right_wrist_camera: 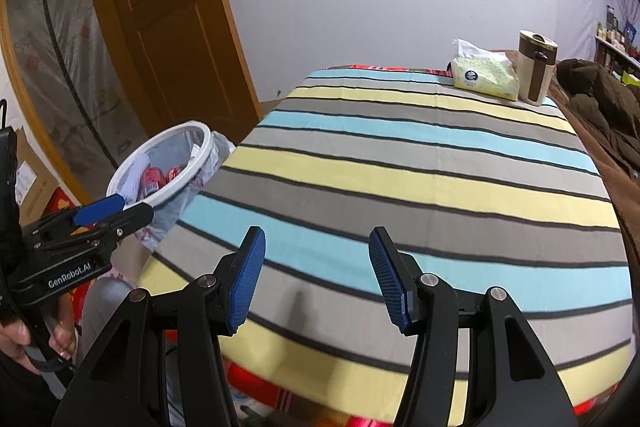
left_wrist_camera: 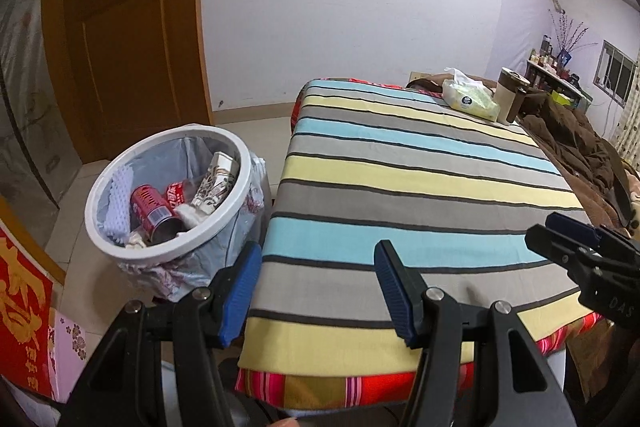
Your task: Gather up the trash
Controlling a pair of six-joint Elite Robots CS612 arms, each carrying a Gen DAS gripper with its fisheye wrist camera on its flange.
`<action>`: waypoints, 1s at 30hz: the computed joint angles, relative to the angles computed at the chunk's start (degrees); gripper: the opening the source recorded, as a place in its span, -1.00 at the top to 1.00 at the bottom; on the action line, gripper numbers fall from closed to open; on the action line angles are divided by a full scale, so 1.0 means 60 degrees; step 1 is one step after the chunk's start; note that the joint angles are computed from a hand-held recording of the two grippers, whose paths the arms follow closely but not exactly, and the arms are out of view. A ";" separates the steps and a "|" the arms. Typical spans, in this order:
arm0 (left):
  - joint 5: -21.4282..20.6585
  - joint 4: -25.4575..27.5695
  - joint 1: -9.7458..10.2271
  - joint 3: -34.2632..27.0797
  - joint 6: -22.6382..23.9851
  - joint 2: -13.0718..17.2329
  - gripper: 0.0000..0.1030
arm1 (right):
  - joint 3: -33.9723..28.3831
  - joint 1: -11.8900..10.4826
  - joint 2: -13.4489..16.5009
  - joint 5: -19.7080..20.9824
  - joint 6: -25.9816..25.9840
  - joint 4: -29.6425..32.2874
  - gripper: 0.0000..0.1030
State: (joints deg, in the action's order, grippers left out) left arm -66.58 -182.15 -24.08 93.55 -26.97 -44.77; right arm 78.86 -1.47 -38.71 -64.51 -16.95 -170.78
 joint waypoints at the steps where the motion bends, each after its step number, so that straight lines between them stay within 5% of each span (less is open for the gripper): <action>1: 0.0097 0.0006 -0.0027 0.0042 -0.0050 -0.0020 -0.18 | 0.0075 -0.0004 -0.0032 -0.0005 -0.0044 -0.0017 -0.08; 30: 0.0109 -0.0003 -0.0141 0.0511 -0.0629 -0.0182 -0.18 | 0.0615 0.0145 -0.0315 -0.0321 -0.0410 -0.0200 -0.08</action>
